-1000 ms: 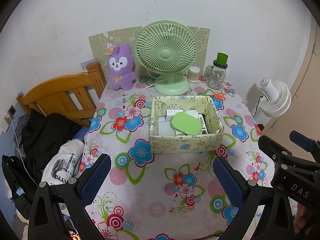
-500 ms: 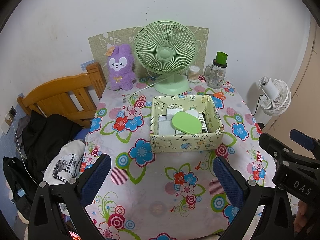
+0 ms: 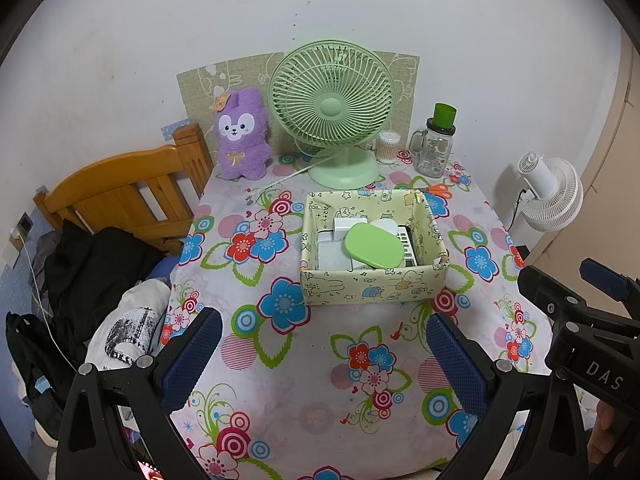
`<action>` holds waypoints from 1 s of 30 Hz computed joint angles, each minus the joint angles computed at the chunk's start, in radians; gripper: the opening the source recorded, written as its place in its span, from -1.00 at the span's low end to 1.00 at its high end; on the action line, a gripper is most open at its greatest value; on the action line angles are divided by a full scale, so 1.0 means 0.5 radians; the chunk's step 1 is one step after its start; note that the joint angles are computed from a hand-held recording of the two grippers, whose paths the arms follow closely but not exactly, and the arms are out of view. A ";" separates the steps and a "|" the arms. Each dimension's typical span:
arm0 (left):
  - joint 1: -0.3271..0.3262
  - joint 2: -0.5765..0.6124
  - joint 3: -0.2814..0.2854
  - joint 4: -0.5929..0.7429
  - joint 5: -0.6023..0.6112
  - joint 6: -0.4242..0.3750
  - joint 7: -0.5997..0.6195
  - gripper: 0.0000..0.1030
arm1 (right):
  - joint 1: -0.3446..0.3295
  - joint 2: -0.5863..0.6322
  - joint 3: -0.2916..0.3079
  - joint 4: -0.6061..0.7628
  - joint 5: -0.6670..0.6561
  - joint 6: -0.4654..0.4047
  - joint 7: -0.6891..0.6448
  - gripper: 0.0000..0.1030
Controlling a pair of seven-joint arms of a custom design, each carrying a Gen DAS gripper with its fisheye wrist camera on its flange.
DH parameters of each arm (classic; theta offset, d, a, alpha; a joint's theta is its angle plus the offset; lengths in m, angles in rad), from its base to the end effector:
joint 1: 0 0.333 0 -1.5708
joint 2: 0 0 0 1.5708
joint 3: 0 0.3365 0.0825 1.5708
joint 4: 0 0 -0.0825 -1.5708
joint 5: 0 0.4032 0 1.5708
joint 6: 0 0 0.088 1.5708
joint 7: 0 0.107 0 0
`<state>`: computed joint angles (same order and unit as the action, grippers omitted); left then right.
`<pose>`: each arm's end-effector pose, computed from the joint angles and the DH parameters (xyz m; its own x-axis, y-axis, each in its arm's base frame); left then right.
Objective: Organize rigid objects
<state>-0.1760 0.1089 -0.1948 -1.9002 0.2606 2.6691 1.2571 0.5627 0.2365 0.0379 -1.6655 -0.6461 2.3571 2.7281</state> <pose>0.6076 -0.2391 0.5321 -0.2312 -0.9727 -0.0200 -0.7533 0.1920 -0.6291 0.5785 0.3836 0.5328 -0.1781 -0.9824 -0.0566 -0.7497 0.1727 -0.6389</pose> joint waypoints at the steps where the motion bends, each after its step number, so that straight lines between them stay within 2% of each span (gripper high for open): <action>1: 0.000 0.000 0.000 0.000 0.000 0.000 0.000 1.00 | 0.000 0.001 0.000 0.001 0.001 0.001 -0.001 0.82; 30: 0.008 0.040 0.000 0.026 -0.033 -0.036 0.034 1.00 | 0.005 0.047 -0.006 0.027 0.076 0.001 -0.037 0.82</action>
<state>-0.1722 0.1290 -0.1950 -1.8873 0.2439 2.6513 1.2739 0.5651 0.2600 0.0348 -1.6518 -0.6080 2.3574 2.7097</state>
